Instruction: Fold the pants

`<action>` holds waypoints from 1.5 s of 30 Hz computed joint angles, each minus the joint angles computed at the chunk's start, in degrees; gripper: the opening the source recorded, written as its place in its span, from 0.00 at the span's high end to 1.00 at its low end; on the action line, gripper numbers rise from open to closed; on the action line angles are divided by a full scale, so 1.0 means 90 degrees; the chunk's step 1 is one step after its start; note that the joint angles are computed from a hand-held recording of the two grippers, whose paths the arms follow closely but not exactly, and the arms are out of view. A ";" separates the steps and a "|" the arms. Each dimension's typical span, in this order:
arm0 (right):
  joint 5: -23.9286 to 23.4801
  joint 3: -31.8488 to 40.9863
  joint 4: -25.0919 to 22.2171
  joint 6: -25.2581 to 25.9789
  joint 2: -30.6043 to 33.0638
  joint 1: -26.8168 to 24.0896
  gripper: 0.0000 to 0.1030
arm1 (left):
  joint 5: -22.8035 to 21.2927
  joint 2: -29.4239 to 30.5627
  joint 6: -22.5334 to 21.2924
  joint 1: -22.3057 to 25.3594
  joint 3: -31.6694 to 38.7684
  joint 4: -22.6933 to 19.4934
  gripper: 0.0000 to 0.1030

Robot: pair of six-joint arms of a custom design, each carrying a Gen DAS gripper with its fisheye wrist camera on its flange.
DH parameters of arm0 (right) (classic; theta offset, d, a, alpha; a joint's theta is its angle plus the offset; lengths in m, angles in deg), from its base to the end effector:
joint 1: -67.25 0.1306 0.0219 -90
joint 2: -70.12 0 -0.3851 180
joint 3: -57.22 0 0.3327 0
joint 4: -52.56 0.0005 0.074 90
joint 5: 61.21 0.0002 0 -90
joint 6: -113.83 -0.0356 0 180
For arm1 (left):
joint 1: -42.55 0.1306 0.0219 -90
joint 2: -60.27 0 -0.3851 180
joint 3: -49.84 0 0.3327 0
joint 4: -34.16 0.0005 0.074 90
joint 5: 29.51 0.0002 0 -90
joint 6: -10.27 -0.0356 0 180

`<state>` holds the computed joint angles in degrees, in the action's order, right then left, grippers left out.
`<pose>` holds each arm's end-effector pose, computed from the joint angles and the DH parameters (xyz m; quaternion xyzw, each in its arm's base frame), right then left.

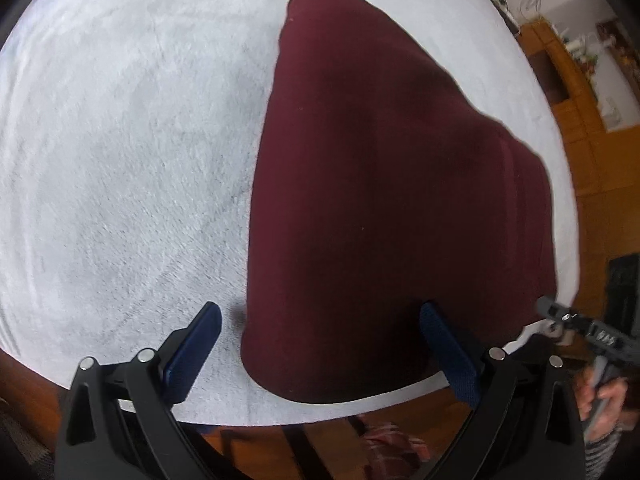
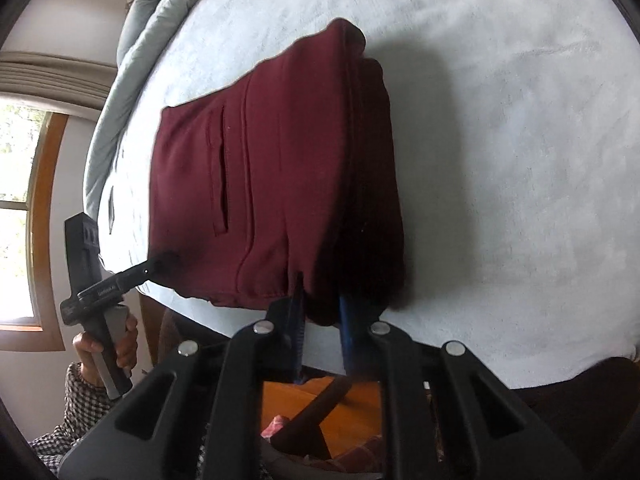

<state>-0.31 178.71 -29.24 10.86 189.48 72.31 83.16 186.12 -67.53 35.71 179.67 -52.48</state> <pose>0.5582 0.0663 0.3752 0.0439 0.9633 0.2608 0.0469 0.5869 -0.0847 0.3598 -0.0332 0.9780 -0.2038 0.0295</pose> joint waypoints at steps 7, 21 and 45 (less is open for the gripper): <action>0.0068 -0.0065 0.0053 0.0140 -0.0108 0.0007 0.86 | 0.1436 0.0587 0.0245 0.0382 0.0709 -0.0406 0.13; 0.0337 0.0399 -0.0333 0.0119 0.0001 0.0145 0.85 | 0.1118 0.0049 0.0615 0.0315 0.0189 0.0280 0.64; 0.2278 0.0622 0.0175 0.0217 -0.0321 0.0542 0.21 | -0.2241 0.0519 0.0172 -0.0822 0.2656 -0.0563 0.04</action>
